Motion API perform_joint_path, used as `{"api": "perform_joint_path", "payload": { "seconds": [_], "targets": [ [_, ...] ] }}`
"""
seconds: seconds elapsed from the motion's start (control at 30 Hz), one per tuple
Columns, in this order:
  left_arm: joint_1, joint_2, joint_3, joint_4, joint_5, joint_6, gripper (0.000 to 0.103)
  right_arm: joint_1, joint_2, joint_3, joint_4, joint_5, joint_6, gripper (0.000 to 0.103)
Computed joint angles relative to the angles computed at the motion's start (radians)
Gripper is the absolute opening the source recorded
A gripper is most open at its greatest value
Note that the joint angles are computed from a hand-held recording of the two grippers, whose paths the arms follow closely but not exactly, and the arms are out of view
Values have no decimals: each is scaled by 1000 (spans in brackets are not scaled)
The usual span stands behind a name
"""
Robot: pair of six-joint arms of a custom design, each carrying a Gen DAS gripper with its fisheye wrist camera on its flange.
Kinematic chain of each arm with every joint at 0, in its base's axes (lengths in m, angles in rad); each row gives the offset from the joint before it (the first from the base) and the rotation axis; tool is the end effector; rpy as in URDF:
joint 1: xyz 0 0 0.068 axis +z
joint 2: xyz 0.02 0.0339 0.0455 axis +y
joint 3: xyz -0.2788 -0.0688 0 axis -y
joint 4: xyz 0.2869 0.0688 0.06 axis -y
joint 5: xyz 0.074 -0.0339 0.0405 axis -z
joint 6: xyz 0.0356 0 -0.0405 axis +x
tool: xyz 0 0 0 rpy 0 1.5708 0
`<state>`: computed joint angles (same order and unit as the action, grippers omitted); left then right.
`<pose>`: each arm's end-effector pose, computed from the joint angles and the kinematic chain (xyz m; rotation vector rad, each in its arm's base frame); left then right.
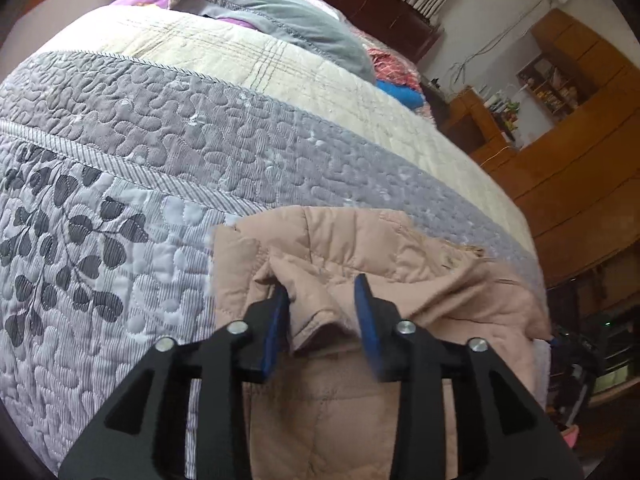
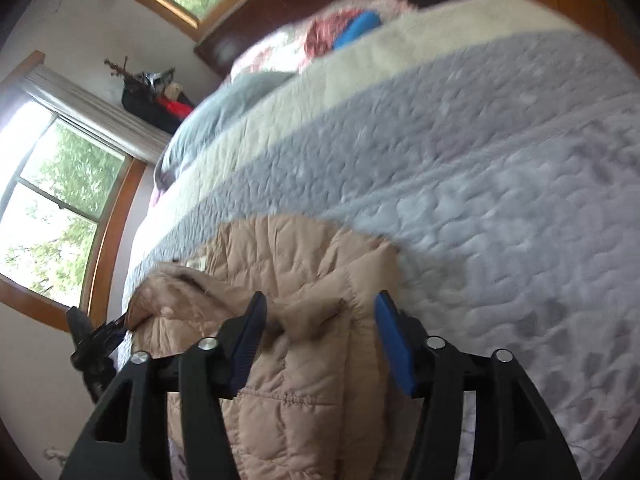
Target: Fold large clothes
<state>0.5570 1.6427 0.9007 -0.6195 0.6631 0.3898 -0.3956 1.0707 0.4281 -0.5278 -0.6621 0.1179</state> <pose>0.2775 0.1470 0.1421 -0.1225 2.5785 -0.6669 0.1854 -0.0537 0.1403 0.4754 2.5110 0.7962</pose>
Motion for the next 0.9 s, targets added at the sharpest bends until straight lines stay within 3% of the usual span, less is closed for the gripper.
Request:
{"api": "perform_joint_path", "payload": {
  "seconds": [0.07,0.2,0.33,0.47,0.53,0.6,0.63,0.67,0.7,0.8,0.9],
  "targets": [
    [53,-27,5,-50,35,35,51,-46,-52,-9,-67,-46,-57,53],
    [135,-37,29,-146,64,121,53,-28,-202,-60,-168,-16,-124,51],
    [169,-100,-64,-112,-39,231,55,37,-312,-120,-218,14,-131,51],
    [196,-138,-169,-59,-67,329,56,172,-317,-165,-131,97,-25,51],
    [190,-168,-217,-28,-61,343,56,227,-269,-170,-61,129,25,44],
    [158,-203,-257,41,-87,304,48,279,-255,-169,-19,183,68,26],
    [138,-226,-279,72,-100,284,39,304,-258,-166,-11,208,79,20],
    [111,-247,-296,100,-116,263,22,323,-266,-163,-12,222,89,16],
    [92,-272,-312,122,-126,242,13,350,-287,-159,-16,248,110,13],
    [68,-371,-354,169,-110,188,8,419,-397,-142,-61,338,139,11],
    [92,-456,-361,163,-25,145,8,405,-459,-113,-92,332,141,11]
  ]
}}
